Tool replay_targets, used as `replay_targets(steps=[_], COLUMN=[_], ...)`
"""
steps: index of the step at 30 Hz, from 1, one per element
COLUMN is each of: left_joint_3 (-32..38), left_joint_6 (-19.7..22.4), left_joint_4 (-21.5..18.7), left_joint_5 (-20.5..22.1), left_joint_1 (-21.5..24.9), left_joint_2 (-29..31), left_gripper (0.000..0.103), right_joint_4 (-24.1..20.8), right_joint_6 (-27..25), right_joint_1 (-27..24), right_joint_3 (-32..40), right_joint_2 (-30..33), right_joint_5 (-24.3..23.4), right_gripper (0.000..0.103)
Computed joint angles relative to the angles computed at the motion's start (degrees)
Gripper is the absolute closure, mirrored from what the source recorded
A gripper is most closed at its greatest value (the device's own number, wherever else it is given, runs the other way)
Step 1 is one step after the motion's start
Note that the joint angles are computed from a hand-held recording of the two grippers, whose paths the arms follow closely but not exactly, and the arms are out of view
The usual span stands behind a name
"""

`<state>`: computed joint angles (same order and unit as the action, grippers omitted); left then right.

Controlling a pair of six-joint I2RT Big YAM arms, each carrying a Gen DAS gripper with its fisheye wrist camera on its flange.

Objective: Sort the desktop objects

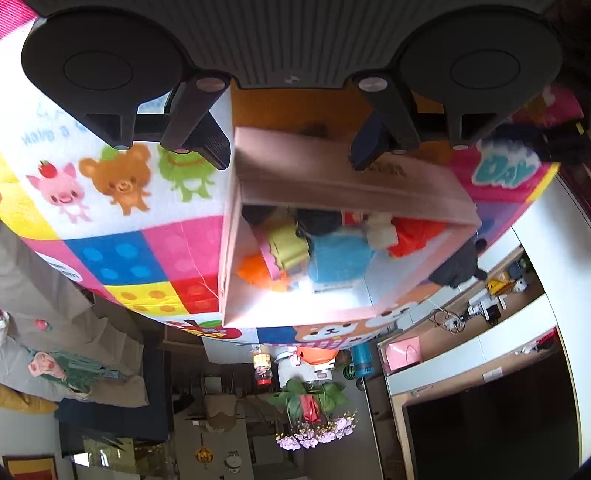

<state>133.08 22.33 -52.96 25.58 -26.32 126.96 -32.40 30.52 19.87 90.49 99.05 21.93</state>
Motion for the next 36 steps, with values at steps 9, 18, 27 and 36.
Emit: replay_targets(steps=[9, 18, 27, 36], left_joint_3=[-5.04, 0.27, -9.43, -10.47], left_joint_6=[-0.36, 1.67, 6.41, -3.97], left_joint_4=[-1.15, -14.92, -8.32, 1.92], left_joint_5=[0.0, 18.21, 10.91, -5.88], left_joint_1=[-0.59, -0.04, 1.33, 5.16], left_joint_2=[-3.64, -1.48, -7.34, -7.92], left_gripper=[0.008, 0.006, 0.004, 0.003], right_joint_4=[4.23, 4.31, 4.01, -2.65], right_joint_6=[-1.17, 1.95, -2.99, -4.6], right_joint_1=[2.56, 3.17, 5.39, 8.08], right_joint_3=[-7.27, -9.92, -7.06, 5.31], right_joint_2=[-6.42, -8.41, -5.76, 4.63], right_joint_5=[6.86, 8.68, 2.69, -2.4], right_gripper=[0.02, 0.018, 0.016, 0.016])
